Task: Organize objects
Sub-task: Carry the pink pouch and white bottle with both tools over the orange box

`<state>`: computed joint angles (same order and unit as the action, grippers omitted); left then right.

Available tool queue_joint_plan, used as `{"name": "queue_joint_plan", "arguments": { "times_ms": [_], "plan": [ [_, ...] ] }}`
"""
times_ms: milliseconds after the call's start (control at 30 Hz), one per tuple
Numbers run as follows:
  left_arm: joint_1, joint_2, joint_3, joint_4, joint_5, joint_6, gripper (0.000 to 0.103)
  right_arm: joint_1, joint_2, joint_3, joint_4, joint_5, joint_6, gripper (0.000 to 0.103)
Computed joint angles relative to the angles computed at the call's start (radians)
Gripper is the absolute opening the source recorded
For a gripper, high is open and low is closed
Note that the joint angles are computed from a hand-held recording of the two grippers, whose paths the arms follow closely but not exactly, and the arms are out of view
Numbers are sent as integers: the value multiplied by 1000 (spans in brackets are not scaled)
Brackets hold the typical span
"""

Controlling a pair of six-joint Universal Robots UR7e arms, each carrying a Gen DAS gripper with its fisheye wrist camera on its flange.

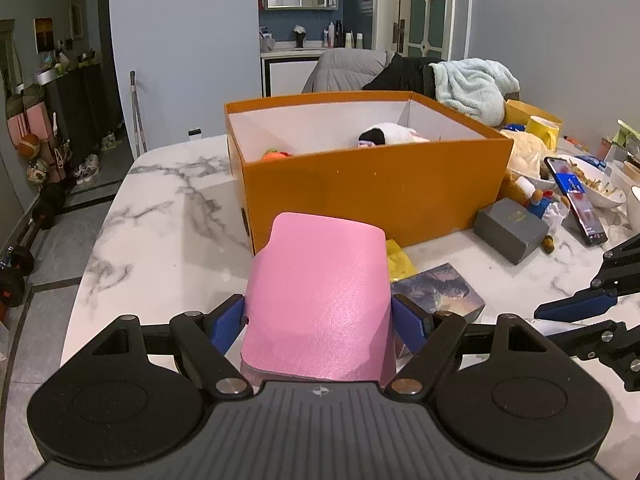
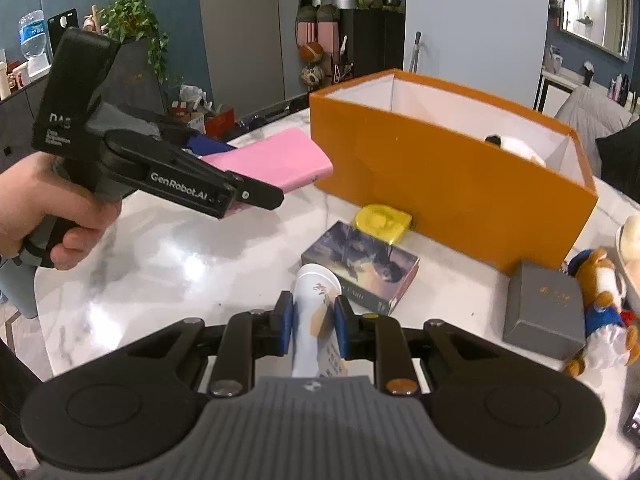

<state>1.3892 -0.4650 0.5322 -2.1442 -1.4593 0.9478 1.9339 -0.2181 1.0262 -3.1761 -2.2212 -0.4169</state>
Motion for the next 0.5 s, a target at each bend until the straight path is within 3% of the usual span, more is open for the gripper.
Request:
{"name": "queue_joint_plan", "arguments": {
  "times_ms": [333, 500],
  "plan": [
    [-18, -28, 24, 1, -52, -5, 91, 20, -20, -1, -29, -21, -37, 23],
    [-42, -6, -33, 32, -75, 14, 91, 30, -27, -26, -64, -28, -81, 23]
  ]
}}
